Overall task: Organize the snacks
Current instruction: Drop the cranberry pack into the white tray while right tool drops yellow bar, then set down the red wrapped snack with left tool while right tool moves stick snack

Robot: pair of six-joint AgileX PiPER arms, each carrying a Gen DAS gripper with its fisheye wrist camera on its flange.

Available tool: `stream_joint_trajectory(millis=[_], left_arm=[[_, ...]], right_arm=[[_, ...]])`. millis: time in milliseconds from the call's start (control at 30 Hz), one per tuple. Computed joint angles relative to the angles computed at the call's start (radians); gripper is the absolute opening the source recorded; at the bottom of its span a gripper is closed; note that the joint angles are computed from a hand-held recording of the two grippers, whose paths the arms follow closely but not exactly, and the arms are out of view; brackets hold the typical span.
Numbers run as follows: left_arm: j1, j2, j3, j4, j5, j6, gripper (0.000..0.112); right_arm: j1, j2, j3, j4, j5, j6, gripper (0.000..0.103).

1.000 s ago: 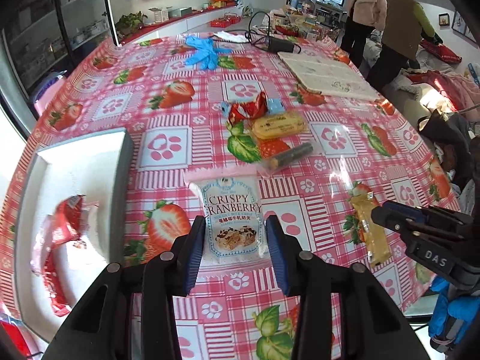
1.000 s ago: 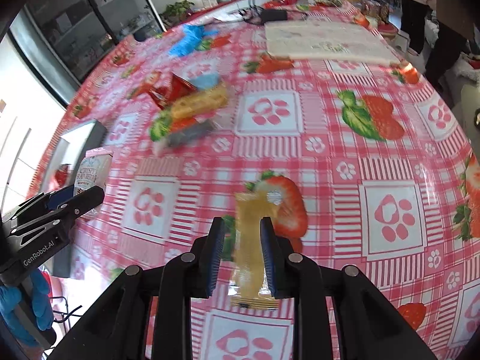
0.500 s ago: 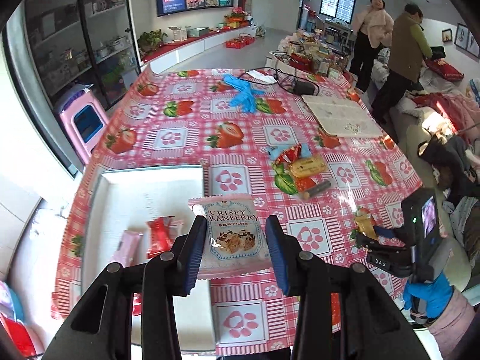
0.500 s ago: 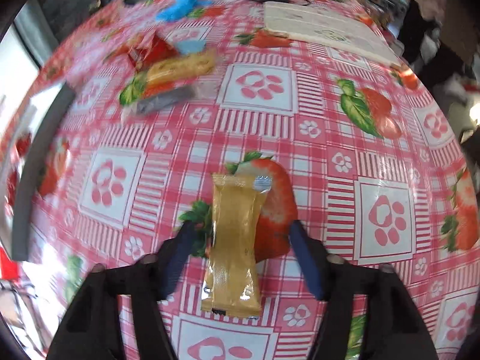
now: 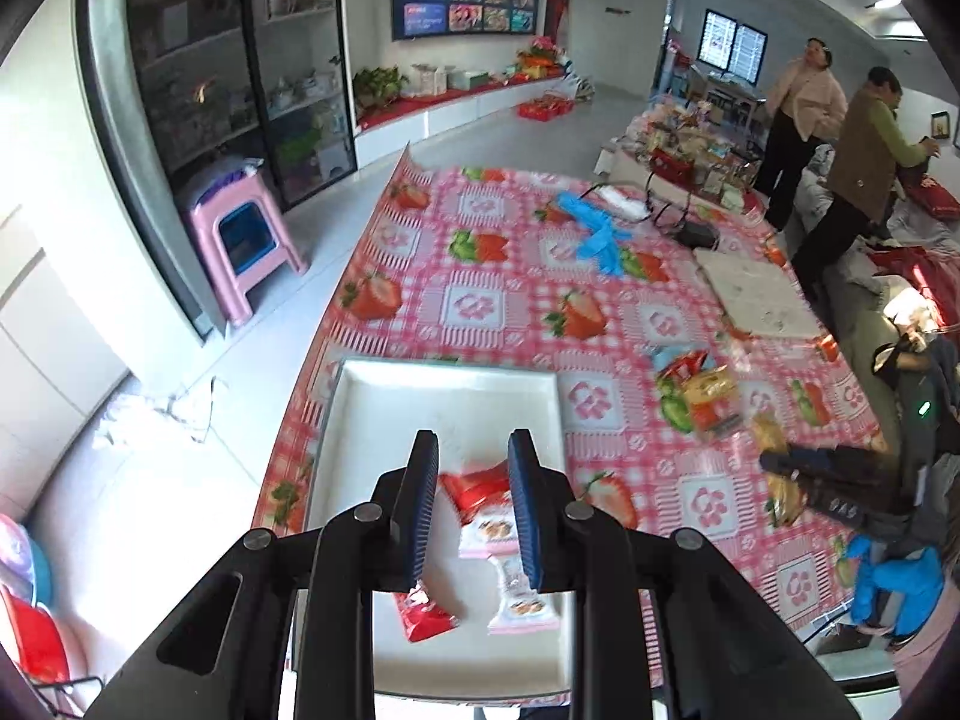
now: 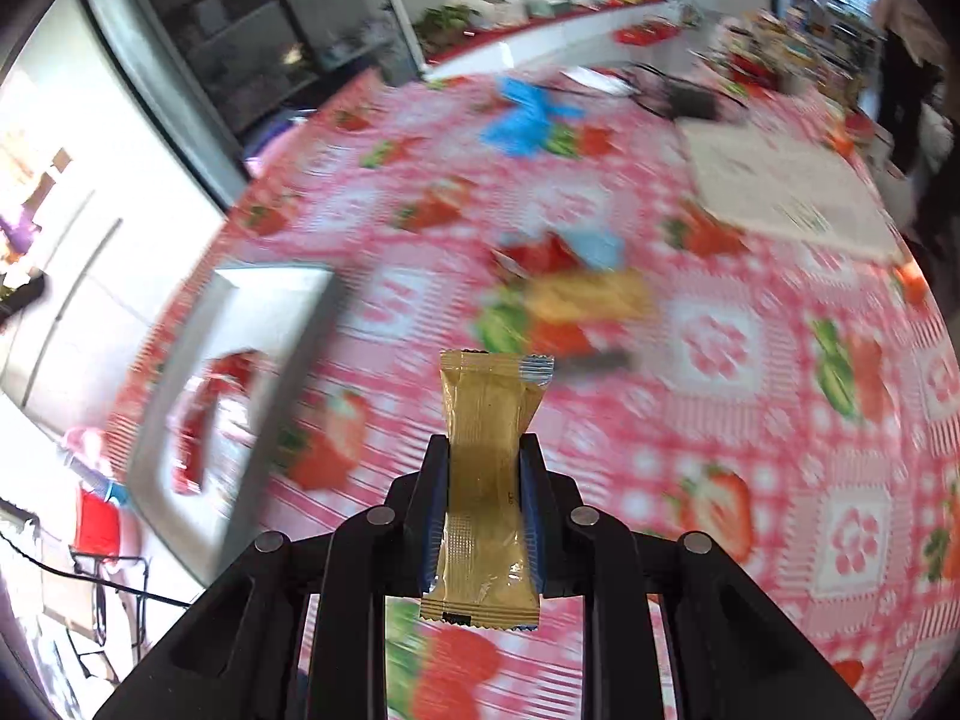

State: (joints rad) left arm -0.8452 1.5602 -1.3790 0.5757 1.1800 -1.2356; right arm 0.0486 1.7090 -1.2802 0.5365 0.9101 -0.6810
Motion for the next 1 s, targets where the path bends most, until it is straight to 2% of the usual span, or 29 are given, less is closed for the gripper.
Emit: stream_joint_trajectory(millis=[67, 200, 367, 433, 500, 567, 633, 667, 833, 1000], left_arm=[[0.013, -0.005, 0.079, -0.02, -0.041, -0.01, 0.027], [0.041, 0.006, 0.191, -0.046, -0.103, -0.026, 0.027], [0.068, -0.001, 0.281, -0.084, -0.189, -0.047, 0.027], [0.071, 0.0, 0.286, -0.094, -0.189, -0.042, 0.036], [0.072, -0.006, 0.286, -0.098, -0.182, -0.043, 0.066], [0.066, -0.02, 0.272, -0.092, -0.167, -0.04, 0.076], [0.064, -0.032, 0.242, -0.1, -0.15, -0.011, 0.076], [0.06, -0.037, 0.213, -0.103, -0.138, 0.015, 0.077], [0.056, 0.049, -0.023, -0.107, -0.081, 0.165, 0.08], [0.094, 0.295, -0.369, -0.199, -0.078, 0.341, 0.084]], right_arm=[[0.061, 0.004, -0.023, -0.019, -0.001, 0.038, 0.023], [0.147, 0.068, -0.116, -0.012, 0.06, 0.116, 0.023], [0.277, 0.128, -0.184, 0.019, 0.078, 0.175, 0.024], [0.333, 0.153, -0.207, 0.021, 0.073, 0.195, 0.024], [0.384, 0.188, -0.238, 0.019, 0.066, 0.214, 0.024], [0.418, 0.238, -0.29, -0.004, 0.084, 0.259, 0.032], [0.422, 0.25, -0.29, -0.039, 0.053, 0.297, 0.083], [0.412, 0.241, -0.274, -0.053, 0.025, 0.3, 0.086], [0.275, 0.256, -0.305, -0.179, 0.011, 0.343, 0.086], [0.091, 0.335, -0.38, -0.274, 0.012, 0.428, 0.086]])
